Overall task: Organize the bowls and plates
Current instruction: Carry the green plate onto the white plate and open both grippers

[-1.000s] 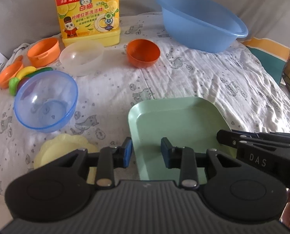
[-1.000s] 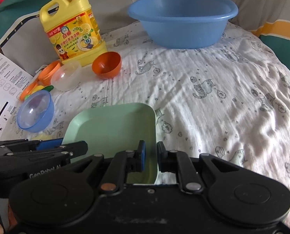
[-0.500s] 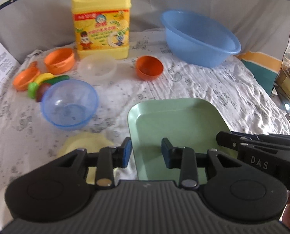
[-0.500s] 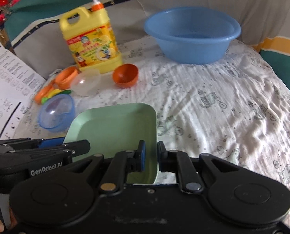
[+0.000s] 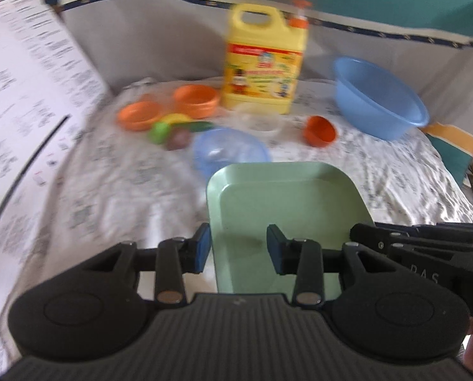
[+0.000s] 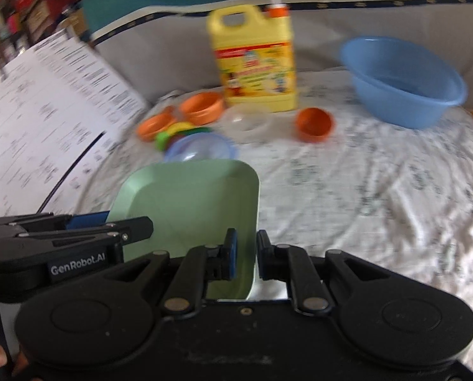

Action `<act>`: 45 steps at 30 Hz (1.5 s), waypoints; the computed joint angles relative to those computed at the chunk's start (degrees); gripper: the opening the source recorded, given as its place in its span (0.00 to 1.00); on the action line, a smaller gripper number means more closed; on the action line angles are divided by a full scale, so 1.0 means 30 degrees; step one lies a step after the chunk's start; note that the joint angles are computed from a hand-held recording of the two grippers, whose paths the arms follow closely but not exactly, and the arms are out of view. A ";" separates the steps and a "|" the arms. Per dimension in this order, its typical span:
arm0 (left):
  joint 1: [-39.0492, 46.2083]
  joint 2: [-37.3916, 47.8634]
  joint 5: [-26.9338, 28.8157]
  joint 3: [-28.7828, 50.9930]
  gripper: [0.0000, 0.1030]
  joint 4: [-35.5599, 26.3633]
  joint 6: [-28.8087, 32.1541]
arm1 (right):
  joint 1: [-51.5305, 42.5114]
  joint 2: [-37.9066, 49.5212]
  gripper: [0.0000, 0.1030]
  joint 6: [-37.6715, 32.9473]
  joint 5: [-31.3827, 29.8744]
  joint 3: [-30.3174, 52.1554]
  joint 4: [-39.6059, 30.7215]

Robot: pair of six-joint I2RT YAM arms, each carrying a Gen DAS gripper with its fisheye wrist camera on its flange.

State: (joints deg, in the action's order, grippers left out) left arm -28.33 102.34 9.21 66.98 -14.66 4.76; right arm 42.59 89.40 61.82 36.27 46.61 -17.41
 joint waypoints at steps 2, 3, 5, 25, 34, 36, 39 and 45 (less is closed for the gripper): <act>0.0926 -0.0481 0.0257 -0.0423 0.36 -0.0011 0.0215 | 0.0243 0.0946 0.14 -0.0439 -0.0324 0.1086 0.0037; 0.1395 -0.0679 0.0392 -0.0579 0.37 -0.0060 0.0376 | 0.0578 0.1514 0.14 -0.0525 -0.0346 0.1805 -0.0148; 0.2350 -0.1028 0.0708 -0.0893 0.39 -0.0101 0.0756 | 0.1126 0.2655 0.14 -0.0842 -0.0462 0.3313 -0.0580; 0.6989 0.0373 0.2729 -0.2720 0.40 0.1060 0.4167 | 0.2539 0.9168 0.14 -0.0936 -0.2805 0.9406 -0.2019; 0.6857 0.1611 0.2450 -0.2402 0.40 0.1225 0.4828 | 0.2077 1.0024 0.14 -0.1106 -0.3548 0.9809 -0.2011; 0.6839 0.1751 0.2377 -0.2394 0.40 0.1291 0.4877 | 0.2028 1.0079 0.14 -0.1149 -0.3693 0.9785 -0.1957; 0.6778 0.2054 0.2250 -0.2195 0.40 0.1276 0.4870 | 0.1952 1.0228 0.14 -0.1298 -0.3884 0.9805 -0.1862; 0.6587 0.2440 0.2094 -0.1873 0.40 0.1245 0.4837 | 0.1758 1.0349 0.14 -0.1365 -0.4203 0.9662 -0.1577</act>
